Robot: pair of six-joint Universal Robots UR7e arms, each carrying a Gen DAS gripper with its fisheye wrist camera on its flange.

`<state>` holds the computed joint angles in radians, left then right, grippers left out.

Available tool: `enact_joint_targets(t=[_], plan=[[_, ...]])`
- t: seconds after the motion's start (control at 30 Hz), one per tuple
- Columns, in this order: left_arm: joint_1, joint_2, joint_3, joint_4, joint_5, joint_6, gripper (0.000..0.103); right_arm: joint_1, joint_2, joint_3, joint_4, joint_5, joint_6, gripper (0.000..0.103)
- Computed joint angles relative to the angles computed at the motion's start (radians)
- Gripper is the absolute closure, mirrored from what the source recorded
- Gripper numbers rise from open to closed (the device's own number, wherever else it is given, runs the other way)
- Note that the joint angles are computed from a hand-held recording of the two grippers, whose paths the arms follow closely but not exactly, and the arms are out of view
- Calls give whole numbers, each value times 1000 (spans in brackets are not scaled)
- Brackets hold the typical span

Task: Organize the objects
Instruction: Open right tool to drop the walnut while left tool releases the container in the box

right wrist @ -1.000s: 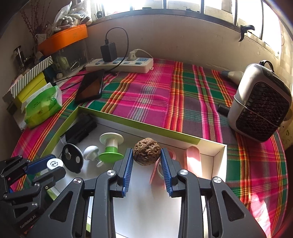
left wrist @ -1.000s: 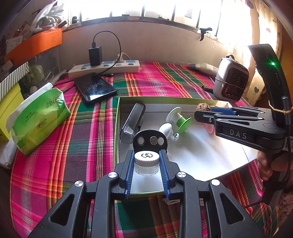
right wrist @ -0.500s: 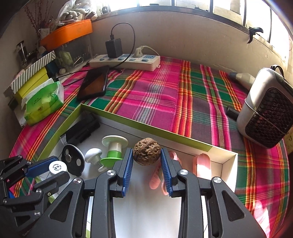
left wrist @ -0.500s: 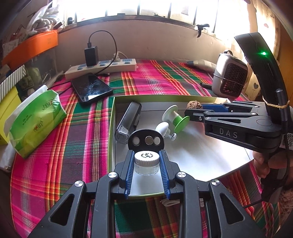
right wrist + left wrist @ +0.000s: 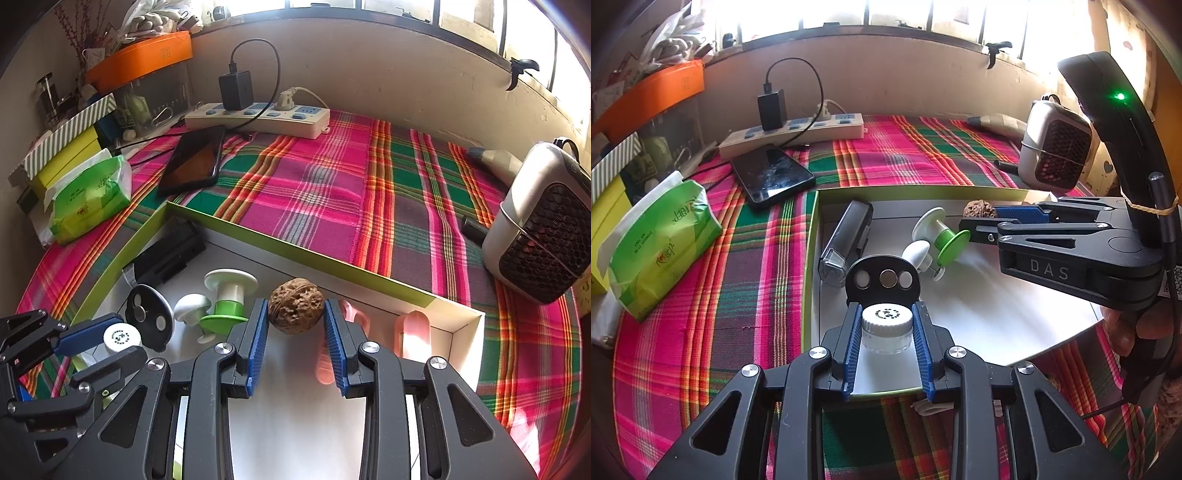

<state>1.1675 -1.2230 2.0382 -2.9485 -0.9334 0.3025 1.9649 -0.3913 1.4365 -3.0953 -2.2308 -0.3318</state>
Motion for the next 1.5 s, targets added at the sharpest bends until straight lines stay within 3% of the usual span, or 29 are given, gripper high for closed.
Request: enact_joint_targets(t=[0.6, 0.7, 0.77, 1.5], plan=[[5, -3, -2, 14, -14, -13, 77, 1, -1, 1, -2, -3, 21, 70], [5, -5, 0, 9, -15, -11, 75, 0, -5, 5, -6, 2, 31, 60], [3, -9, 3, 8, -15, -12, 73, 2, -6, 8, -8, 1, 32, 60], [-38, -122, 103, -17, -41, -28, 73, 54, -69, 167, -186, 6, 88, 60]])
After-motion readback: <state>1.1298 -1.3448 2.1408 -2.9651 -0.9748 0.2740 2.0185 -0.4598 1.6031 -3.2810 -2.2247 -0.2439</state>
